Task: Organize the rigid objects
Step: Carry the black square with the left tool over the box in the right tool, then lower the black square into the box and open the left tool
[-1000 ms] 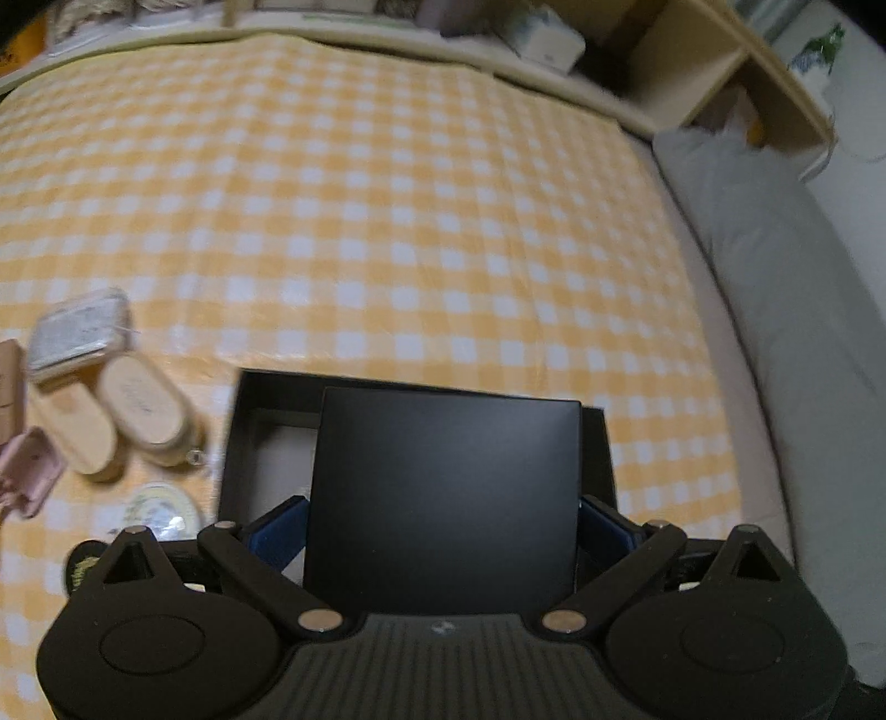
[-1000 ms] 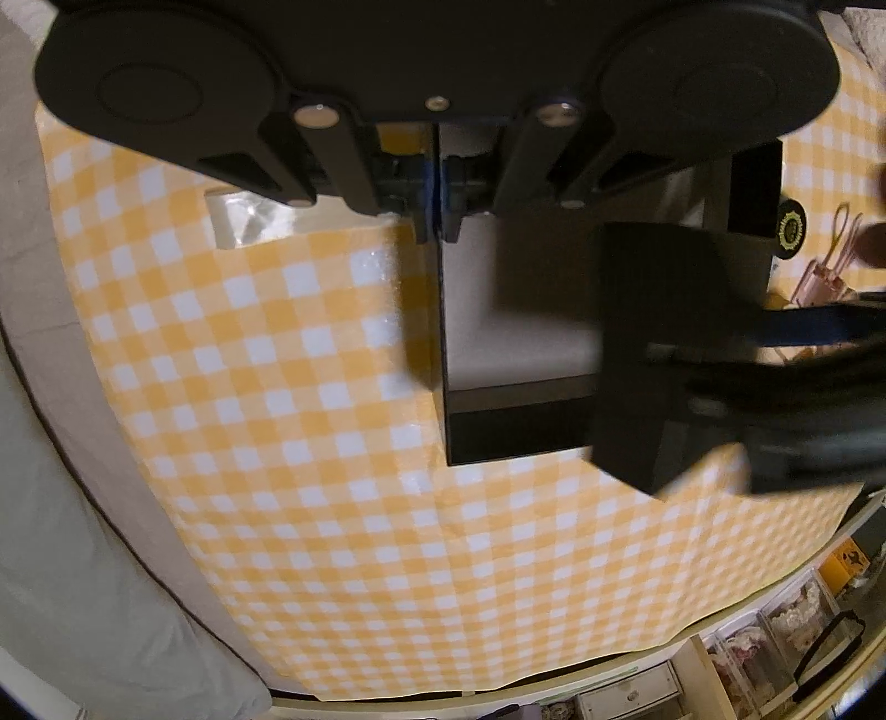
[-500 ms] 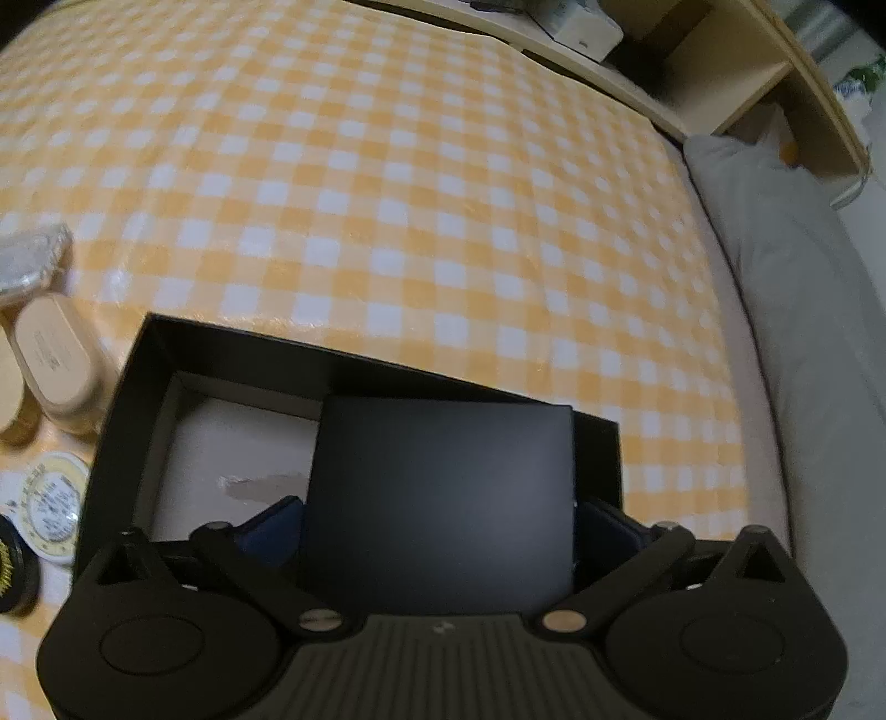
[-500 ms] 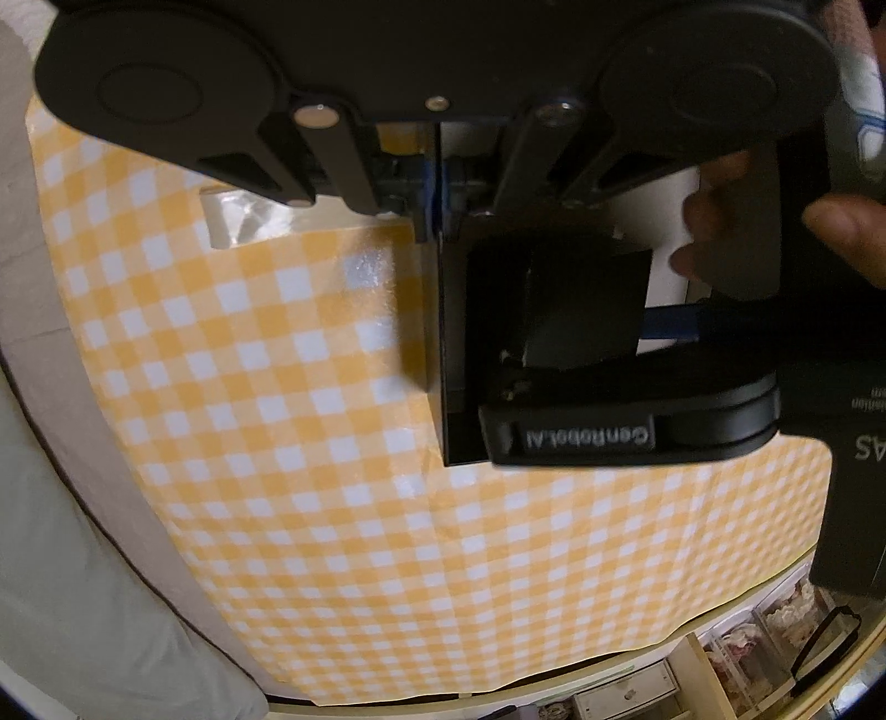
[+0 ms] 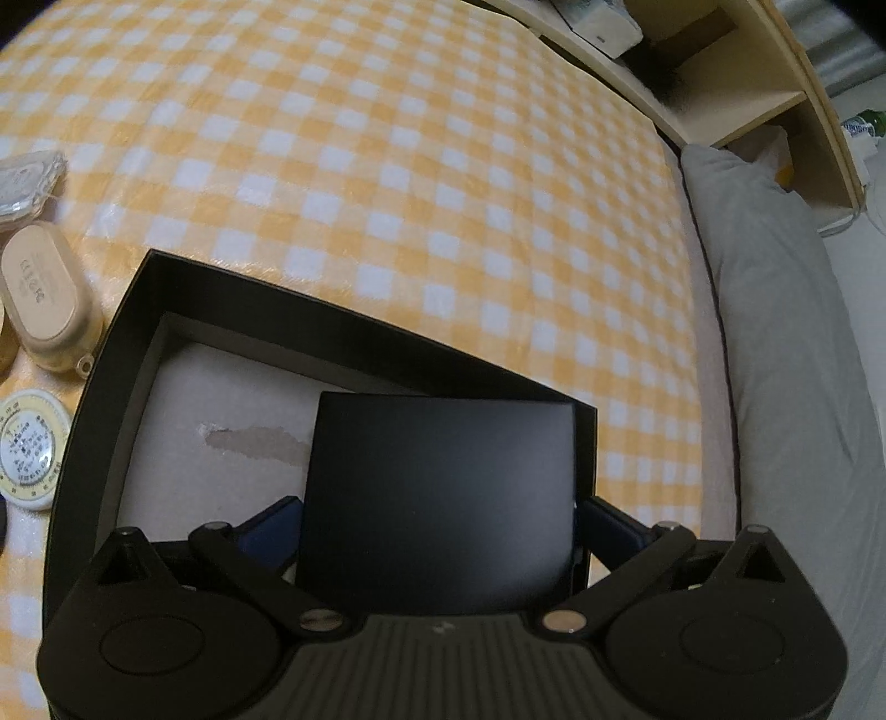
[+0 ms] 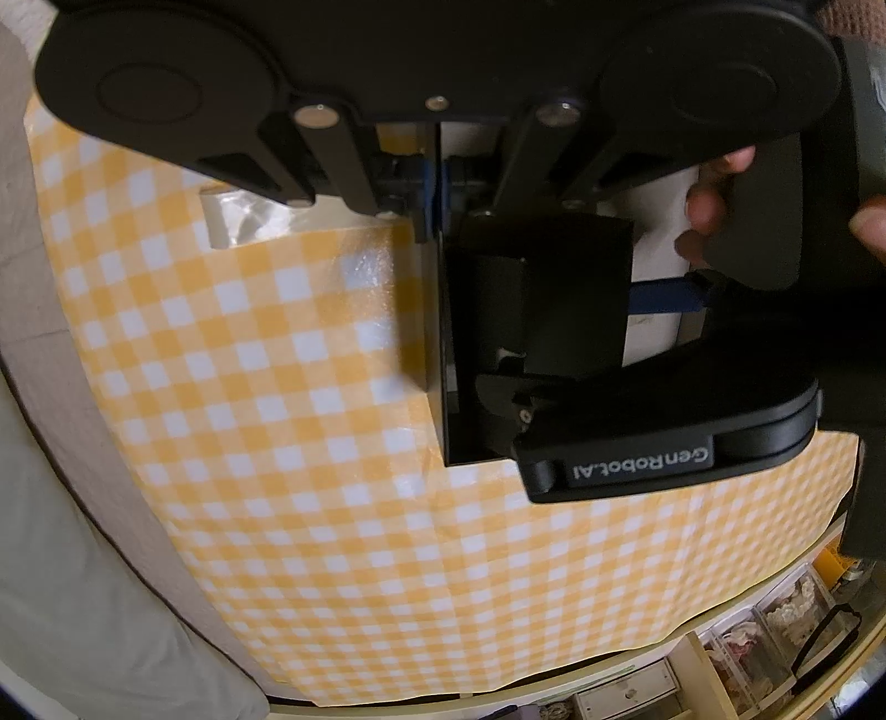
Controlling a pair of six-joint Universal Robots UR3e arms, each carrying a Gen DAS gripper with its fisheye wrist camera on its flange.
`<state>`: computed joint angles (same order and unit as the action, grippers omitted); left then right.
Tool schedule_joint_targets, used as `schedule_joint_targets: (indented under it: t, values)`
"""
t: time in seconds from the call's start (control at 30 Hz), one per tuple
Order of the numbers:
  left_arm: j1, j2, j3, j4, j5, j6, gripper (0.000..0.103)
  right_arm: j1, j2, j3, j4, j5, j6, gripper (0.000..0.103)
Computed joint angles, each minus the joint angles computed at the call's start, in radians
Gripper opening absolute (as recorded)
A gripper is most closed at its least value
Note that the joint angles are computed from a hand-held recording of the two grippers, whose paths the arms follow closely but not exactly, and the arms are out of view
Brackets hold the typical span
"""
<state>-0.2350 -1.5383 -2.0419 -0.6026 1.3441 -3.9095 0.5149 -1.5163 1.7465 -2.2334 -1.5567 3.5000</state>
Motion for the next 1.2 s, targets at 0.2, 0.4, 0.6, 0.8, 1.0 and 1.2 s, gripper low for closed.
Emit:
schedule_joint_targets:
  t: [0.2, 0.4, 0.6, 0.8, 1.0, 1.2]
  values:
    - [-0.062, -0.033, 0.101, -0.104, 0.135, 0.037, 0.103, -0.003, -0.001, 0.003, -0.007, 0.009, 0.009, 0.004]
    - [-0.025, -0.023, 0.109, -0.173, 0.073, 0.041, 0.103, 0.005, -0.023, 0.019, -0.044, 0.004, 0.025, 0.013]
    - [-0.02, -0.026, 0.091, -0.144, 0.05, 0.028, 0.103, -0.007, -0.077, 0.075, -0.129, 0.042, 0.028, 0.044]
    - [-0.016, -0.023, 0.081, -0.131, 0.026, 0.036, 0.103, 0.007, -0.012, 0.019, -0.087, 0.054, -0.015, 0.053]
    - [0.001, -0.007, 0.054, -0.103, 0.013, 0.075, 0.103, -0.007, 0.002, 0.018, -0.074, 0.074, -0.005, 0.048]
    - [0.059, 0.053, 0.023, -0.137, -0.049, 0.179, 0.093, -0.031, -0.001, 0.031, -0.041, 0.058, 0.02, 0.043]
